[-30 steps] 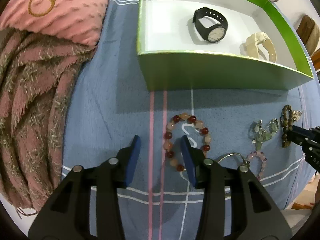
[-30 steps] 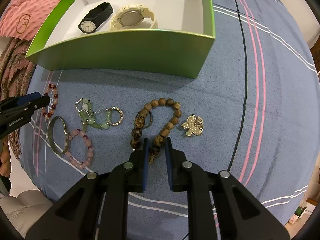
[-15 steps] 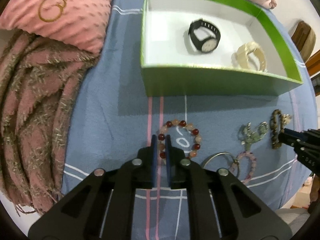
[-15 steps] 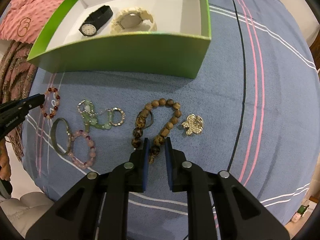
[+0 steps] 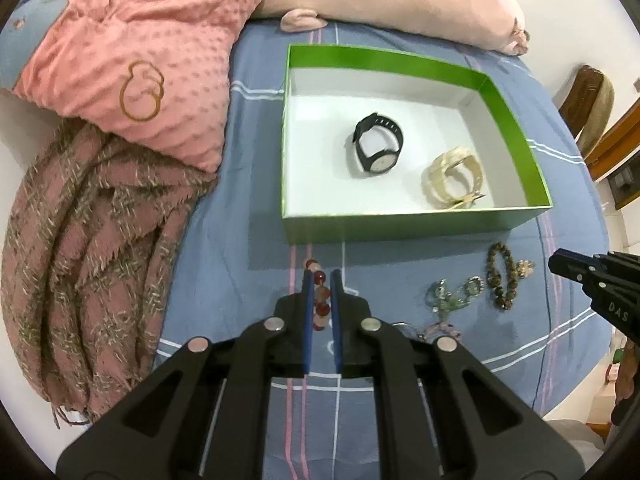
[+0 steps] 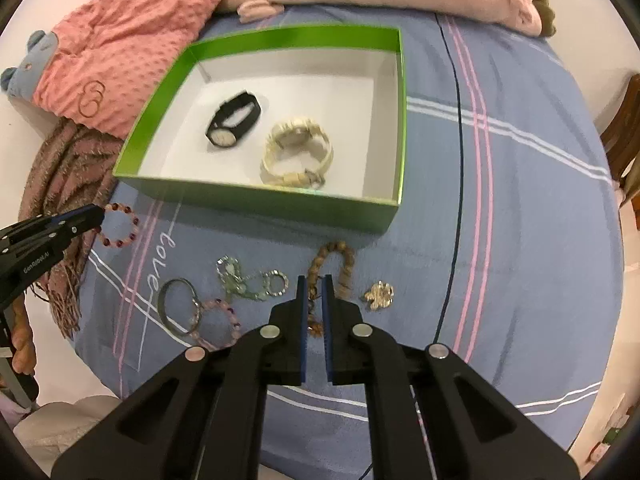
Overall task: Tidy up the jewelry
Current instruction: 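Close the right tool on the brown wooden bead bracelet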
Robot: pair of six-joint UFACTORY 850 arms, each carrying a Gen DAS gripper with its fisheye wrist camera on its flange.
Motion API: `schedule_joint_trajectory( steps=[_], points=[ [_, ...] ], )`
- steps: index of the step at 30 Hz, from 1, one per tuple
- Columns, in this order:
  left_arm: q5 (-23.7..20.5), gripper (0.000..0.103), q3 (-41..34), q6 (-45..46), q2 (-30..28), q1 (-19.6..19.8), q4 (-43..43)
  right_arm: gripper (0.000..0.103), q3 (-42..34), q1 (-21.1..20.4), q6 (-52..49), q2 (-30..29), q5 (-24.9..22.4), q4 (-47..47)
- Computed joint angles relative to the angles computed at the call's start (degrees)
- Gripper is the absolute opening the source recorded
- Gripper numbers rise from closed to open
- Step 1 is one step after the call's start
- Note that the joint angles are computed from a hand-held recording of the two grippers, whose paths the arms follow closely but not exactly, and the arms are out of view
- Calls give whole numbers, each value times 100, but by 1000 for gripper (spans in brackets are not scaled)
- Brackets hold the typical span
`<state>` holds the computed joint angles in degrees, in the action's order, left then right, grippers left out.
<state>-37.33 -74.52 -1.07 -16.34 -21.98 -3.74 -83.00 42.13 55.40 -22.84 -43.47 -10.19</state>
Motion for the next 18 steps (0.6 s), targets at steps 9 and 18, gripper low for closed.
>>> schedule_joint_trajectory(
  steps=[9, 18],
  points=[
    [-130, 8, 53, 195, -14, 48, -213, 17, 216, -88, -107, -118, -86, 504],
    [-238, 8, 157, 241, -214, 89, -296, 23, 196, -33, -580, -355, 209, 962]
  ],
)
